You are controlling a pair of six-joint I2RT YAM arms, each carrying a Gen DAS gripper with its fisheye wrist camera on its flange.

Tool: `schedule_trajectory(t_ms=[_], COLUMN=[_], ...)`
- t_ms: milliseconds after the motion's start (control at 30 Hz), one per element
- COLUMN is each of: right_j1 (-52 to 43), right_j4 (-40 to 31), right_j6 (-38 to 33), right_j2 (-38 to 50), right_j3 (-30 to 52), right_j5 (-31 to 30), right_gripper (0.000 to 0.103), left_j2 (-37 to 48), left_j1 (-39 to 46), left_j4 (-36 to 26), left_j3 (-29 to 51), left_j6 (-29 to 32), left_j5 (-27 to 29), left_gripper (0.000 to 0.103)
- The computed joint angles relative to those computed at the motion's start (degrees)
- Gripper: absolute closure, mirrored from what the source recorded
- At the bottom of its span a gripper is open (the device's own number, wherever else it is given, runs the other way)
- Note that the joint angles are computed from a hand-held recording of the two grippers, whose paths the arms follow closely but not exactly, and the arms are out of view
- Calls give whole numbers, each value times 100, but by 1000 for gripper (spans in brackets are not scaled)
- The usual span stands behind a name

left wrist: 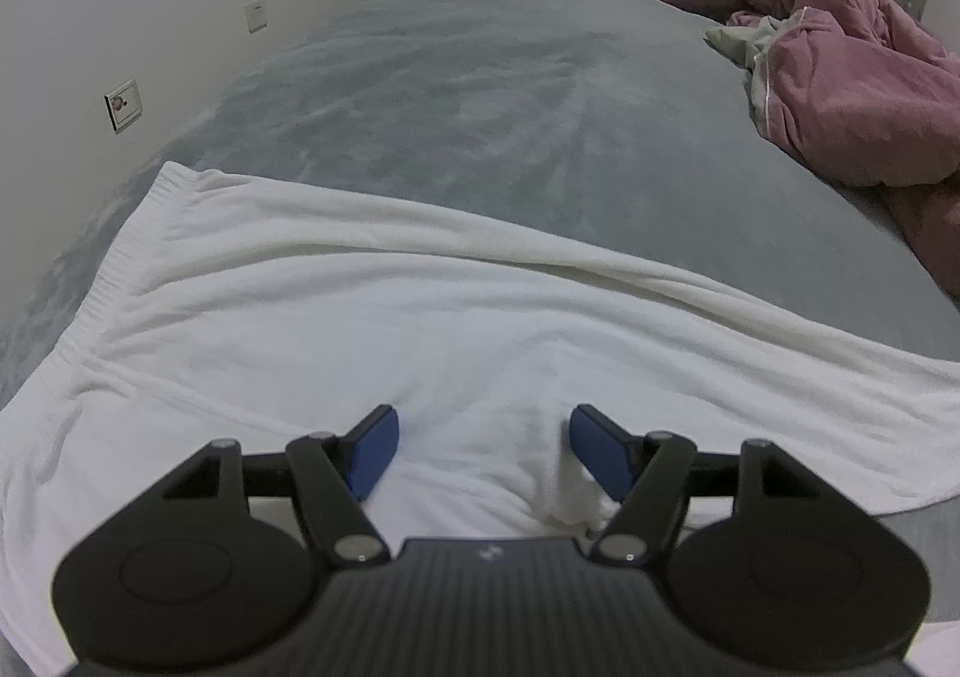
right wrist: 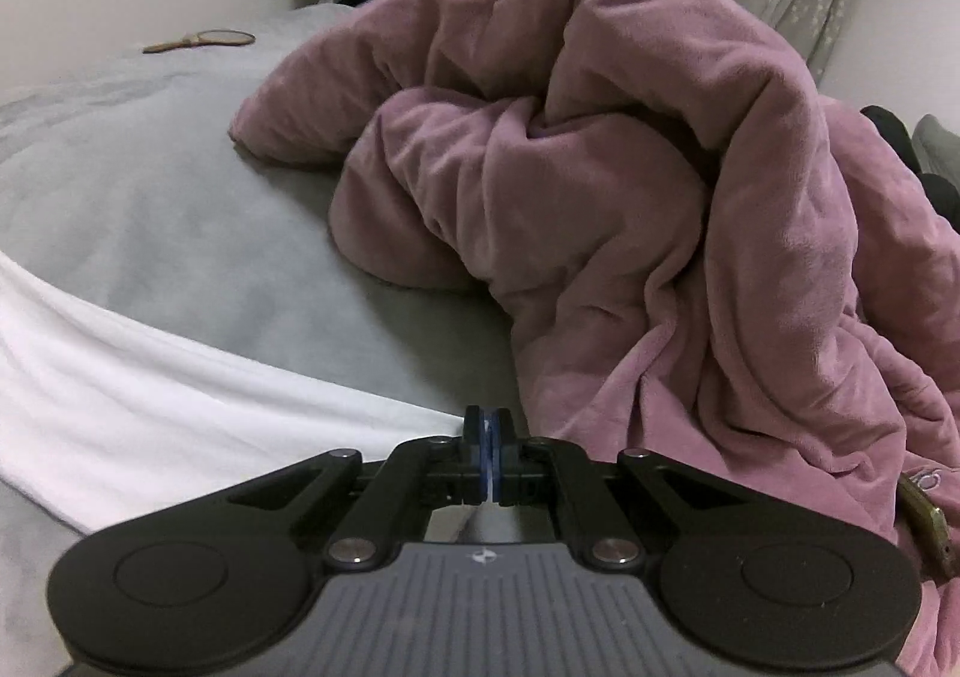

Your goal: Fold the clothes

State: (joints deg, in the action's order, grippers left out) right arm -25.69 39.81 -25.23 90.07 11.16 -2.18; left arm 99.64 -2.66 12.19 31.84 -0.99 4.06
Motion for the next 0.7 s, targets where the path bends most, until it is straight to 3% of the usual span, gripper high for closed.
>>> schedule_trajectory(t_ms=[267,400,700], right_j1=[149,330,999], right_j4=[427,200,-372], right_j6=[196,37,379], right_j2=[218,478,-472], right_j3=[6,118,-110], right_j5=[272,380,456], right_gripper=[99,99,88], left_j2=[26,19,31], left_j1=[277,310,746], left_j4=[-101,-170,-398], left_j3=[123,157,345], left_j6=[2,22,-91], left_j5=[98,134,324], left_gripper=[37,37,36])
